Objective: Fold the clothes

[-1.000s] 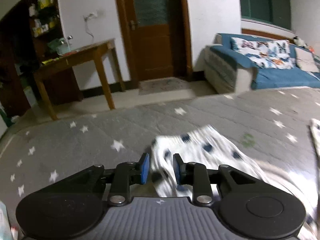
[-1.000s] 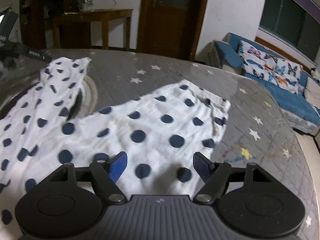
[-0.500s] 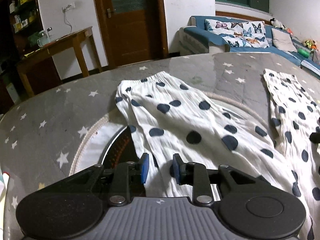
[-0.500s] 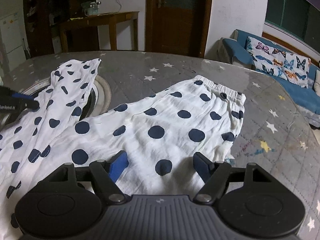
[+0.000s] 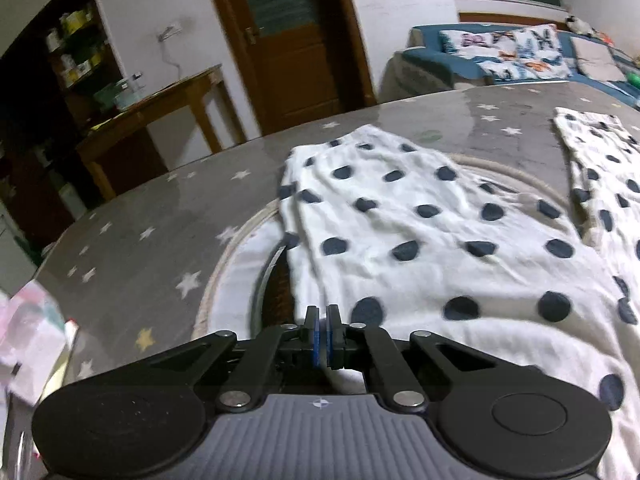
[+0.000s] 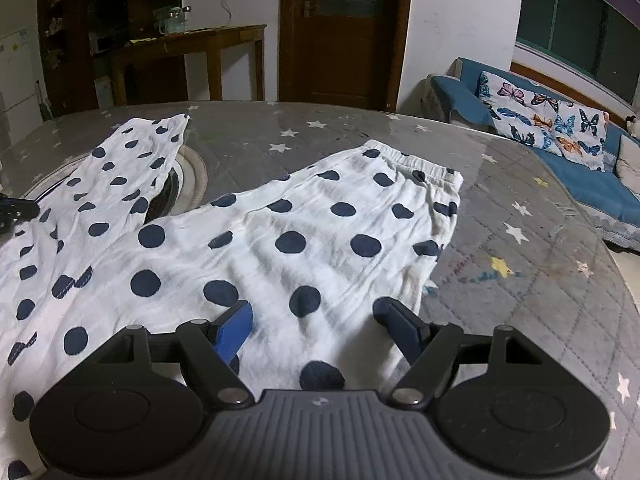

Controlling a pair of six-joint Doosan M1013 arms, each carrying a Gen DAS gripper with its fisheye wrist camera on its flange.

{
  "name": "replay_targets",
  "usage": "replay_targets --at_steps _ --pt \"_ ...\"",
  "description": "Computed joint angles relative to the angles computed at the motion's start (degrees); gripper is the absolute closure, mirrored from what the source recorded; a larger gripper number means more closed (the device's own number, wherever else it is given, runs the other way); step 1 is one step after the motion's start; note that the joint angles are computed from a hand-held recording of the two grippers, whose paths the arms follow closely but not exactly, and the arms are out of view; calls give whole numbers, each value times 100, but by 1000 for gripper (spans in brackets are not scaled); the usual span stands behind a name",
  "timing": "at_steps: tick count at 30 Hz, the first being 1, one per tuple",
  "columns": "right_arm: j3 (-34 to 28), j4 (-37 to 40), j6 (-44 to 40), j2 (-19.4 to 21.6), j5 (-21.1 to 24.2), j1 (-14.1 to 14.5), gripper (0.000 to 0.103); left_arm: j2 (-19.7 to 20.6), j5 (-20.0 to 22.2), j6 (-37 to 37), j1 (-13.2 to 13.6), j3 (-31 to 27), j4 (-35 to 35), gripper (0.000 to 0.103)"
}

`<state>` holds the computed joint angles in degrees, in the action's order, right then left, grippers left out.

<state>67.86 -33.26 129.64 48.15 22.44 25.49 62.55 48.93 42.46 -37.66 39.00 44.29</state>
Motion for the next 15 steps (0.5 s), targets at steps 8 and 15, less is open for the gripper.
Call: replay_targets --at_steps 8,15 --pt "425 99 -208 -293 -331 77 28 -570 -638 -539 -46 922 -9 96" --pt "862 2004 -2246 -551 -919 172 28 -937 -1429 -340 -202 1598 -188 94"
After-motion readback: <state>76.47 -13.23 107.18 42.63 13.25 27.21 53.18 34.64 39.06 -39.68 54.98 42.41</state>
